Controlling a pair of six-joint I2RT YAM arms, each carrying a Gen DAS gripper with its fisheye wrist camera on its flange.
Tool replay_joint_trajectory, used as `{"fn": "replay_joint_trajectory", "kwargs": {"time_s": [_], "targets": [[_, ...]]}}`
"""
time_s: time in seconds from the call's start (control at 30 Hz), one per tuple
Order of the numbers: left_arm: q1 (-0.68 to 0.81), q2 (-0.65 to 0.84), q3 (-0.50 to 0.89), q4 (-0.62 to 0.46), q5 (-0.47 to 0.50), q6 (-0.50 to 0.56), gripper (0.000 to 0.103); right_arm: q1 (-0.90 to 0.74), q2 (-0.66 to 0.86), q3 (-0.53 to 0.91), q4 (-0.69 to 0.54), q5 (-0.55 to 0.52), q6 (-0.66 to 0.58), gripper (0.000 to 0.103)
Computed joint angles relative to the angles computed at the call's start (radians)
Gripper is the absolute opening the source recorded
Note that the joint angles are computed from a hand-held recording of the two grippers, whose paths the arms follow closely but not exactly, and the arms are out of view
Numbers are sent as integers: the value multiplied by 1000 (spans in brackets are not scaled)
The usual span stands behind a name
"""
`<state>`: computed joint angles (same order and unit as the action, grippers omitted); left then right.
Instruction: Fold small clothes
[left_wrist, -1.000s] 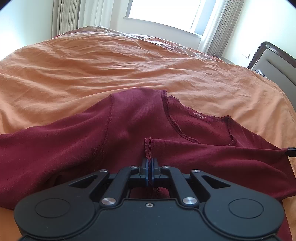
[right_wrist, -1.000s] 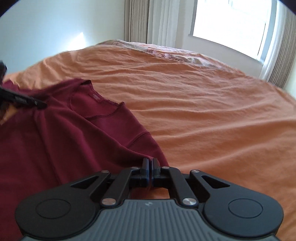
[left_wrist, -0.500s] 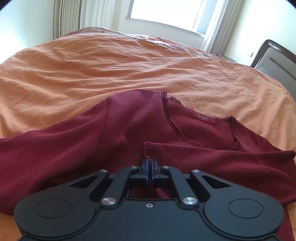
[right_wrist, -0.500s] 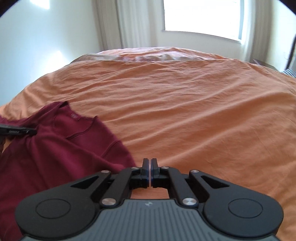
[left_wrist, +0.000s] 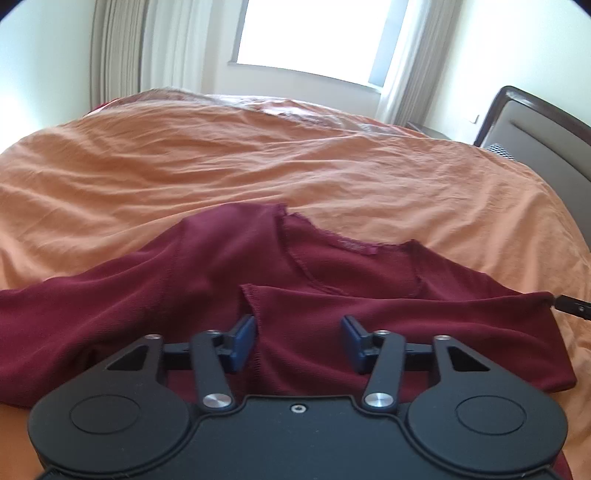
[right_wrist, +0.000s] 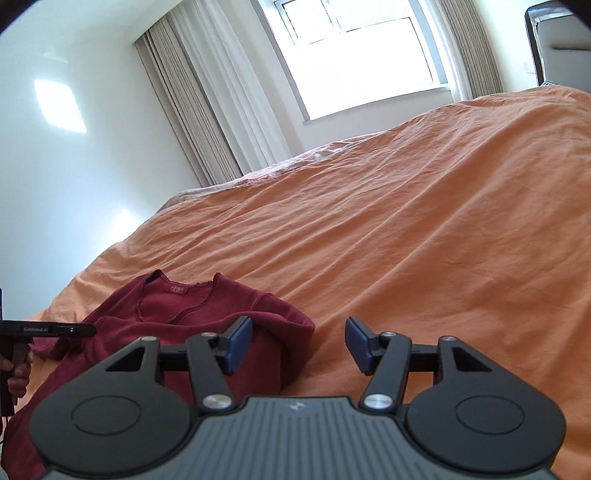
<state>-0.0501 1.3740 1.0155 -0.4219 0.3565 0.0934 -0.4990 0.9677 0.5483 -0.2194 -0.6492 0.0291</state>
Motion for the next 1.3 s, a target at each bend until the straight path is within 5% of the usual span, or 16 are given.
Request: {"fn": "replay_joint_trajectory", "kwargs": {"time_s": [0.07,0.13,0.2,0.33,0.5,0.7,0.83,0.93,1.03,1.1,1.23,1.3], "targets": [[-68,-35,-23,7,8,-4,61,3,47,-10,60,-18,18,50],[-157,-35,-28,10,18,-19,61,5,89,-7,85,-41,22,24],[-242,-11,-25,20,12,-45,61,-3,112,-11,114,-79,33,13],[-378,62,-23,35,38,-77,56,-57,144,33,72,-205,80,9],[-458,115,-36,60,-34,-51,58,-113,209,224,-216,-269,-75,7],[-453,118,-69,88,-29,-16,58,-41,308,502,-552,-170,-460,7],[-459,118,-64,84,-39,-16,58,21,276,504,-490,4,-394,7],[-458,132,-50,77,-40,-21,59,-41,234,414,-394,-11,-250,17],[-457,125,-59,83,-39,-23,59,-108,183,309,-339,-82,-152,63],[-454,122,-59,80,-35,-29,59,-107,142,238,-298,-73,-45,76],[-447,113,-52,65,-17,-60,63,-68,133,129,-175,-14,163,77],[-447,101,-53,52,-21,-75,66,-23,138,100,-118,54,219,69]]}}
